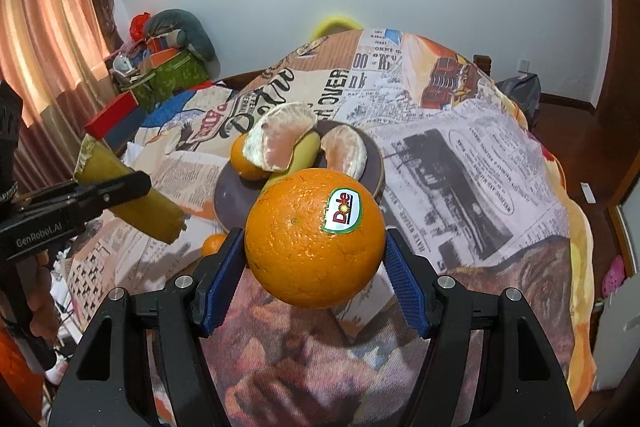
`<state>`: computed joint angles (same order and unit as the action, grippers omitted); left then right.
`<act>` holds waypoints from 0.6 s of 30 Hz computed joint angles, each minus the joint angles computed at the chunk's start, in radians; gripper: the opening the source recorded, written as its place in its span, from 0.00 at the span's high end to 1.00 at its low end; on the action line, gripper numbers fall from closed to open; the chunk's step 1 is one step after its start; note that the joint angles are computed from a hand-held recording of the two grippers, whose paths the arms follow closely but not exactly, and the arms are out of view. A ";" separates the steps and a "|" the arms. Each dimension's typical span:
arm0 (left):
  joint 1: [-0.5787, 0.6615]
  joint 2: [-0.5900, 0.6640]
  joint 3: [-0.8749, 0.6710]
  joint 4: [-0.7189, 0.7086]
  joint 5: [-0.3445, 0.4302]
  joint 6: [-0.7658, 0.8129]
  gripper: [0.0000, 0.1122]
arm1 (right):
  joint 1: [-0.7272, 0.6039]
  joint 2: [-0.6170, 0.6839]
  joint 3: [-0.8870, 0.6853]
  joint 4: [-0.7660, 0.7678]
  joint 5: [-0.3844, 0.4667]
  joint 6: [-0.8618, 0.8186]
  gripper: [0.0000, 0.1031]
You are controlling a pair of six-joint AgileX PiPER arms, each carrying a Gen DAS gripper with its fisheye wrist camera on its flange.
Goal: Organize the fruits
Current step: 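Lift the banana and Dole orange and carry them toward the plate, then set the banana upright on the plate while the right gripper lowers the Dole orange beside it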
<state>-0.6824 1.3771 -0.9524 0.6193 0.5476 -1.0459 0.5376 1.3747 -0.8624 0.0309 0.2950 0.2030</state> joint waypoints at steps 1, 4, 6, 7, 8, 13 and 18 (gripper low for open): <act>0.001 0.007 -0.009 0.003 -0.001 0.003 0.68 | -0.001 0.003 -0.004 -0.009 -0.002 0.007 0.37; 0.013 0.022 -0.024 -0.011 -0.016 0.027 0.68 | -0.011 0.014 -0.018 0.016 -0.005 -0.022 0.36; 0.013 0.040 -0.036 0.002 -0.018 0.023 0.68 | -0.018 0.029 -0.033 0.031 -0.009 -0.039 0.36; 0.015 0.053 -0.043 0.007 -0.019 0.024 0.68 | -0.020 0.036 -0.038 0.033 -0.011 -0.043 0.36; 0.017 0.062 -0.048 0.009 -0.022 0.025 0.68 | -0.022 0.042 -0.042 0.035 -0.013 -0.046 0.36; 0.050 0.119 -0.074 -0.046 -0.058 0.099 0.68 | -0.044 0.086 -0.075 0.109 -0.023 -0.127 0.36; 0.064 0.181 -0.111 -0.075 -0.068 0.148 0.68 | -0.050 0.139 -0.112 0.143 -0.024 -0.172 0.36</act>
